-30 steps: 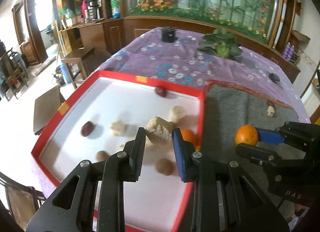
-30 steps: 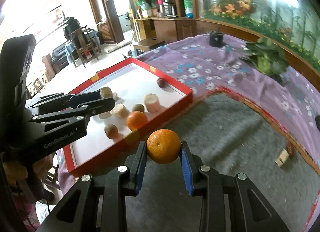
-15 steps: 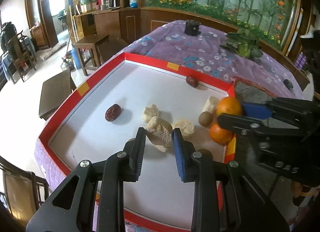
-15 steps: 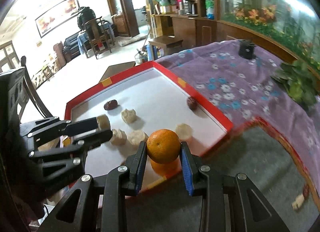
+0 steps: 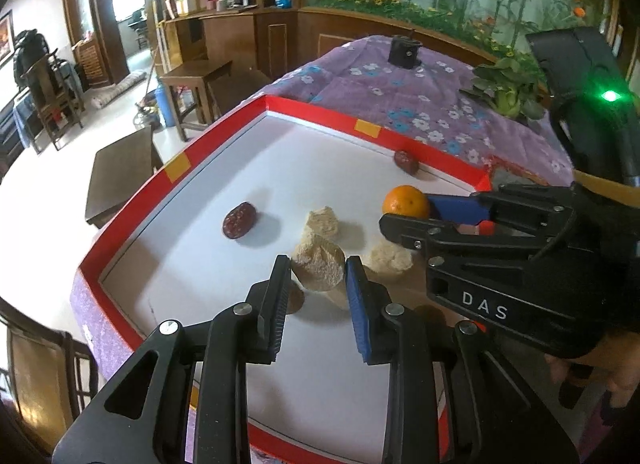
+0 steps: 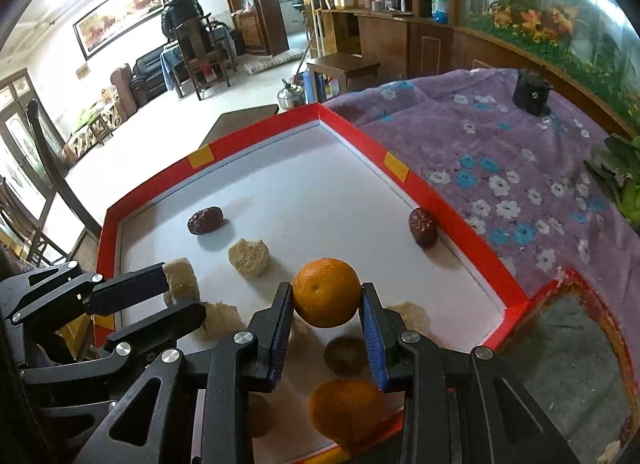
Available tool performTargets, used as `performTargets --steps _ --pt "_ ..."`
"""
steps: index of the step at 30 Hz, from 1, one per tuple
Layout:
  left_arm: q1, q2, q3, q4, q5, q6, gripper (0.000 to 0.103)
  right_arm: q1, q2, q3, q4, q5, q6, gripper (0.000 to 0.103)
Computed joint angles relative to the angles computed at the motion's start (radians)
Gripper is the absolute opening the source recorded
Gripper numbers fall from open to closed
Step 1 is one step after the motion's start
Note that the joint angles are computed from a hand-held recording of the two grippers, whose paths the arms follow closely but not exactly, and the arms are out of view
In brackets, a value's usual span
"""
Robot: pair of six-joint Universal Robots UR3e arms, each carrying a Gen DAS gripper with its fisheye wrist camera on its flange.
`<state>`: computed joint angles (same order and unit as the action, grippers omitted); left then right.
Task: Organize fruits
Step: 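Open both tools to release the orange and cube into the tray, then move both open tools back over the last date and cube on the mat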
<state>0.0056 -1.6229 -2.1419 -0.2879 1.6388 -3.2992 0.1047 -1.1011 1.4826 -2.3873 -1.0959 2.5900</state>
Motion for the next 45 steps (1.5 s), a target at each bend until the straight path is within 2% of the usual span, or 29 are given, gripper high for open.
performTargets --steps 3,4,6,8,10,20,31,39,45 --pt "-0.015 -0.010 0.003 0.008 0.035 -0.015 0.029 0.000 -0.007 0.007 0.000 0.001 -0.008 0.042" --pt "-0.013 -0.010 0.007 -0.001 0.034 -0.019 0.031 0.000 -0.015 0.018 -0.010 -0.003 -0.006 0.042" --pt "-0.012 -0.008 0.009 -0.007 0.044 -0.026 0.038 -0.006 -0.034 0.040 -0.020 -0.008 -0.010 0.042" --pt "-0.011 -0.003 0.008 -0.011 0.049 -0.032 0.053 -0.023 -0.064 0.072 -0.025 -0.002 -0.010 0.042" --pt "-0.013 0.005 0.003 -0.004 0.047 -0.039 0.058 -0.051 -0.109 0.120 -0.041 0.014 -0.011 0.042" --pt "-0.153 -0.041 0.101 -0.020 0.128 -0.076 0.059 -0.232 -0.364 0.358 -0.035 0.097 -0.086 0.048" --pt "-0.335 -0.196 0.334 -0.096 0.166 -0.128 0.059 -0.514 -0.564 0.536 0.062 0.136 -0.214 0.051" --pt "-0.441 -0.366 0.578 -0.191 0.131 -0.147 0.059 -0.792 -0.662 0.616 0.199 0.160 -0.381 0.051" --pt "-0.489 -0.498 0.778 -0.283 0.055 -0.138 0.059 -0.968 -0.628 0.596 0.277 0.178 -0.466 0.051"
